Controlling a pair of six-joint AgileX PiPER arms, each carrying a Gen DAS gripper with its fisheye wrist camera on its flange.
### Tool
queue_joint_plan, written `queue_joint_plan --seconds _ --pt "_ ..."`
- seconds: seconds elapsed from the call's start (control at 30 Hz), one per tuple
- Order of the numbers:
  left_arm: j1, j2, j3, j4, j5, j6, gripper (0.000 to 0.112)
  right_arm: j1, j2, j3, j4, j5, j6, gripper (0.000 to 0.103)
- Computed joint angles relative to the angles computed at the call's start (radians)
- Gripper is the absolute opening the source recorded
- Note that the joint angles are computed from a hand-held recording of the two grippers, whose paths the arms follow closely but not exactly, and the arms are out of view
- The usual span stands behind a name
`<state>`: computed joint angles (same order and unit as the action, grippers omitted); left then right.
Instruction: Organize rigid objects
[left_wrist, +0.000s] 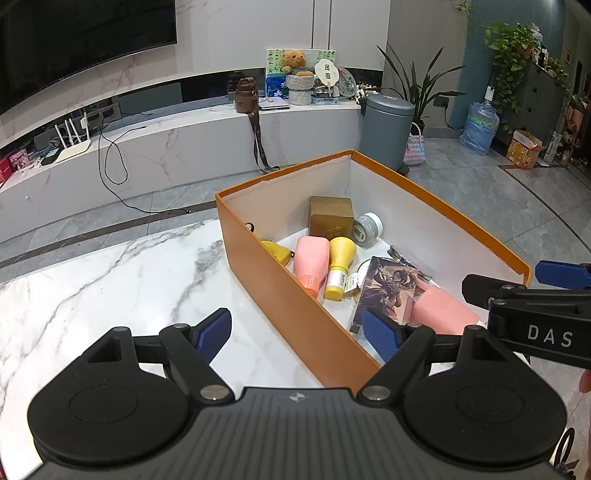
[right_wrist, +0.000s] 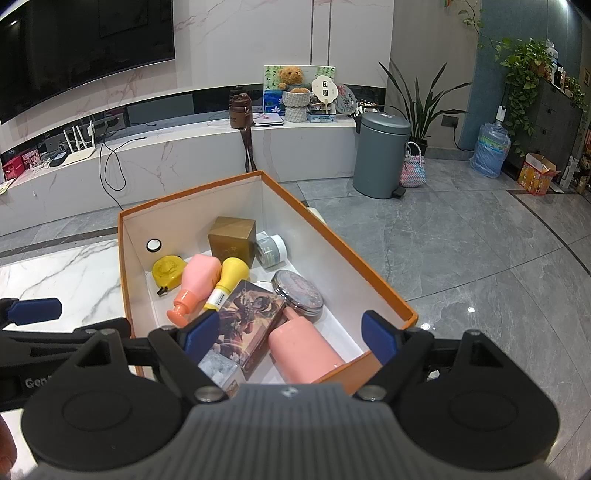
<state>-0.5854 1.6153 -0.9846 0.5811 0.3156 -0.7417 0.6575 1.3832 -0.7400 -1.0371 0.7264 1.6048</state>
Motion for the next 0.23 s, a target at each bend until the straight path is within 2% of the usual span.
queue_joint_plan --seconds 0.23 --pt "-0.007 -0.007 0.019 0.086 -0.031 -0.08 0.095 -0.003 -0.004 0.001 0.001 0.001 0.0 0.083"
